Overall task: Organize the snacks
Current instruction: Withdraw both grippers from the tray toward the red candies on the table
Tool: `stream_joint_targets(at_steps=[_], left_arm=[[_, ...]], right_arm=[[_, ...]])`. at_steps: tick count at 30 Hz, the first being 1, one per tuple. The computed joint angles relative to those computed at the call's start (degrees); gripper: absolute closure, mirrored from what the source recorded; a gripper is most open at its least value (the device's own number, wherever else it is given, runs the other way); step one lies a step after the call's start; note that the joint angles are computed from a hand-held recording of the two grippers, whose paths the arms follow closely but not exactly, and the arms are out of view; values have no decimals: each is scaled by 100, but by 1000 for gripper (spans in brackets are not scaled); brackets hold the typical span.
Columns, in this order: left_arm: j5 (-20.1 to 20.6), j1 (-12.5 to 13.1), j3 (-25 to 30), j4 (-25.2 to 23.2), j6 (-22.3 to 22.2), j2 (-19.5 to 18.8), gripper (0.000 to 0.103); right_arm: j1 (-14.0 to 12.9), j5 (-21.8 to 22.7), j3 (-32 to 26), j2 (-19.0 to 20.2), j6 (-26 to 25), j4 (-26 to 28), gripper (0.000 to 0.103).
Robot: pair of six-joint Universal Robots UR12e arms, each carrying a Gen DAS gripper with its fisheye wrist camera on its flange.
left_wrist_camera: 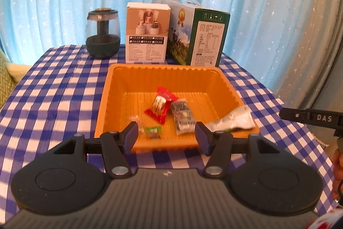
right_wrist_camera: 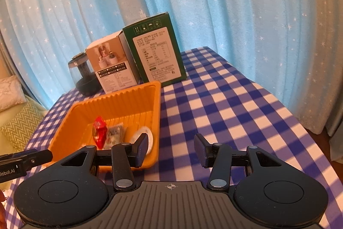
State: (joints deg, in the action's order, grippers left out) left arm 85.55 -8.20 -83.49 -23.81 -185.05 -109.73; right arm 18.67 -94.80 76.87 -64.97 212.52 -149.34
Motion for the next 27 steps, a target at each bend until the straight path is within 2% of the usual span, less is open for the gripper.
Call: stream_joint_targets(at_steps=[6,16,20,27], left_arm=[[56,-26,-398,128,-98,294,37],[160,-70,-1163,149,-182,803,30],[203,-80,-1393,76,-253,956,28],[219,-59,-1529,-48,-406,1049,24]], right_arm=[[23,-11,414,-333,61,12,54],[147,204,996,-765,156,290,51],[197,405,1037,-793,131,490,51],[189,789,947,-667,299,545,51]])
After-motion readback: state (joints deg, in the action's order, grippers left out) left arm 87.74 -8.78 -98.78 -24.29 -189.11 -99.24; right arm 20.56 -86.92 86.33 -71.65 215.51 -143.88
